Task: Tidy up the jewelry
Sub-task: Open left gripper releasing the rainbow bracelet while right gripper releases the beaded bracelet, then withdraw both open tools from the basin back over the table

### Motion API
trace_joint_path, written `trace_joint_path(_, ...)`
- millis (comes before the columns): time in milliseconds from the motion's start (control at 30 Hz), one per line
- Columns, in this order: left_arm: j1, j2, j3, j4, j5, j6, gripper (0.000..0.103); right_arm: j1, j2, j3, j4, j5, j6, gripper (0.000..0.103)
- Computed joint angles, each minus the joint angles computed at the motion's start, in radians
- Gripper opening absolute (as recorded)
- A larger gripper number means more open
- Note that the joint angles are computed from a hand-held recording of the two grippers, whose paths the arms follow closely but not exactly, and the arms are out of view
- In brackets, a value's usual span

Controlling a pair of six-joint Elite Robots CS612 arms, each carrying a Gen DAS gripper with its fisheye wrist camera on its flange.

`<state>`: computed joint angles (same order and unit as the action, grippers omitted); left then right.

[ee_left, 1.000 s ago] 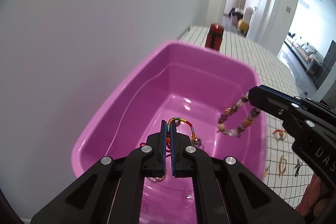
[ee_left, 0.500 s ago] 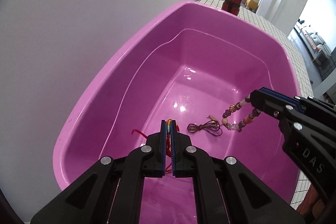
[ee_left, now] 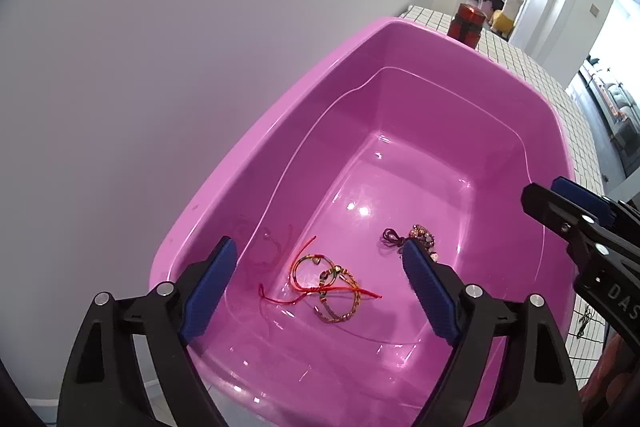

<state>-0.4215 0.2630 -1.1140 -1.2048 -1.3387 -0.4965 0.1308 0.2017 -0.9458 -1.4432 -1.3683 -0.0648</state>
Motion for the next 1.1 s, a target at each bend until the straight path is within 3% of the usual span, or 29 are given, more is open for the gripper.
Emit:
trace_joint_path(200,-0.014,0.009,-0.038,0.024,0.040,-0.003,0.087,-0.007,0.023,-0.067,0.009,0.022,0.003,0.055)
trace_joint_path(567,-0.047,0.024,-0.117,0.058,0.090,-0.031,0.089,-0.026,0.068,-0.203,0.075,0.054,-0.001,0.060)
trace_joint_path(867,-0.092,0.046,-0.198,0.113,0.143,-0.065,0.093,-0.052,0.116,-0.336,0.183,0.097,0.005,0.067)
trace_joint_path(1100,-0.130,0.071,-0.263,0.151,0.132,-0.089,0.096,-0.075,0.161,-0.460,0.293,0.104,0.006,0.071)
